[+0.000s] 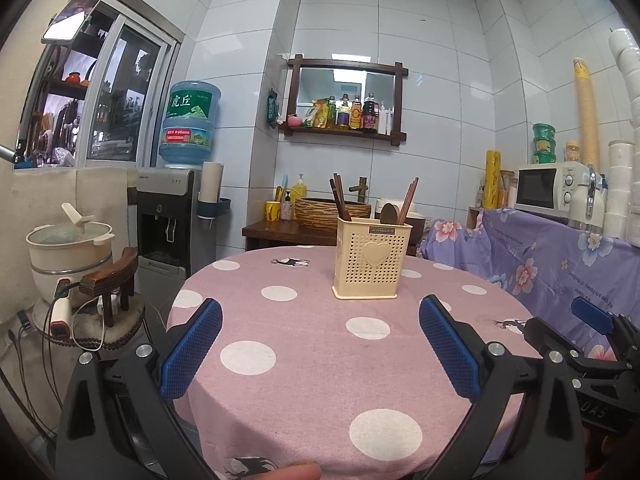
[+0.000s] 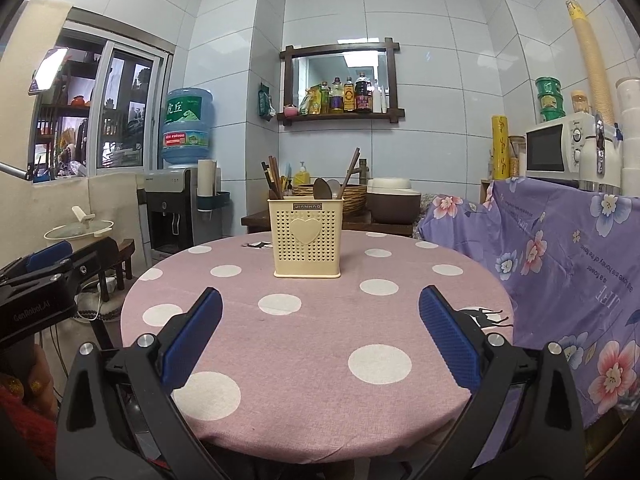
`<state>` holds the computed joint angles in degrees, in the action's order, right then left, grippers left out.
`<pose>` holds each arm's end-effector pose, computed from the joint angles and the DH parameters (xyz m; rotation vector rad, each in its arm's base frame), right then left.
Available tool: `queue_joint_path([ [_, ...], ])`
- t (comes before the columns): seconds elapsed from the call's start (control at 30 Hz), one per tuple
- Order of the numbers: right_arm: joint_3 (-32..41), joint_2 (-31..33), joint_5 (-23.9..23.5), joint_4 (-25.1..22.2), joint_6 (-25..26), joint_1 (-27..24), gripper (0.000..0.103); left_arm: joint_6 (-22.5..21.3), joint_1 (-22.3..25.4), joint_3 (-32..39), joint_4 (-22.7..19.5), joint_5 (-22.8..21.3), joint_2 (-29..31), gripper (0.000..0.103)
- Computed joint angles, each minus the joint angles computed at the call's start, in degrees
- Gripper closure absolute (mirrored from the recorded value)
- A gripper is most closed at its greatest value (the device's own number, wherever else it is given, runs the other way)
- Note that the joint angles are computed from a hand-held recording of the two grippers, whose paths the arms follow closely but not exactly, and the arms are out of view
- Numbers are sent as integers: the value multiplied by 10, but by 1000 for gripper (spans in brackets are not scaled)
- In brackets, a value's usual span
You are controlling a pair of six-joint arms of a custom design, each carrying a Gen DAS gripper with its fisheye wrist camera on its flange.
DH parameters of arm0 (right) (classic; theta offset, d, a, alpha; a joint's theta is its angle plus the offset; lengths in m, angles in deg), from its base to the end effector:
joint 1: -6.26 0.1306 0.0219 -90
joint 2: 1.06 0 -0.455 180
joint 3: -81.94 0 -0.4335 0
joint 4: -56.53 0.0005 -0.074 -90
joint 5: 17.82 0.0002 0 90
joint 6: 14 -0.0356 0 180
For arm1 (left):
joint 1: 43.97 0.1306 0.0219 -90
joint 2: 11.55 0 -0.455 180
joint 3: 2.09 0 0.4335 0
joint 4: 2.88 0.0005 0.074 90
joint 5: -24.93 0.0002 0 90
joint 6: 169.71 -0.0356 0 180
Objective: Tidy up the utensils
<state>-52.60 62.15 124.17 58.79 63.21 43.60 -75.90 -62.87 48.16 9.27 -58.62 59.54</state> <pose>0.2734 0.1727 0.3788 0.2444 1.7227 -0.1949 0.3653 -0.1298 0.3901 0.3111 1.7090 -0.3892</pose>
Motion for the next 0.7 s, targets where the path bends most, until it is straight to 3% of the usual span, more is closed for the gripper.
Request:
queue_joint_path([
  [0.7, 1, 0, -6, -4, -4, -3, 6, 1, -1, 0, -7, -3, -3, 5],
])
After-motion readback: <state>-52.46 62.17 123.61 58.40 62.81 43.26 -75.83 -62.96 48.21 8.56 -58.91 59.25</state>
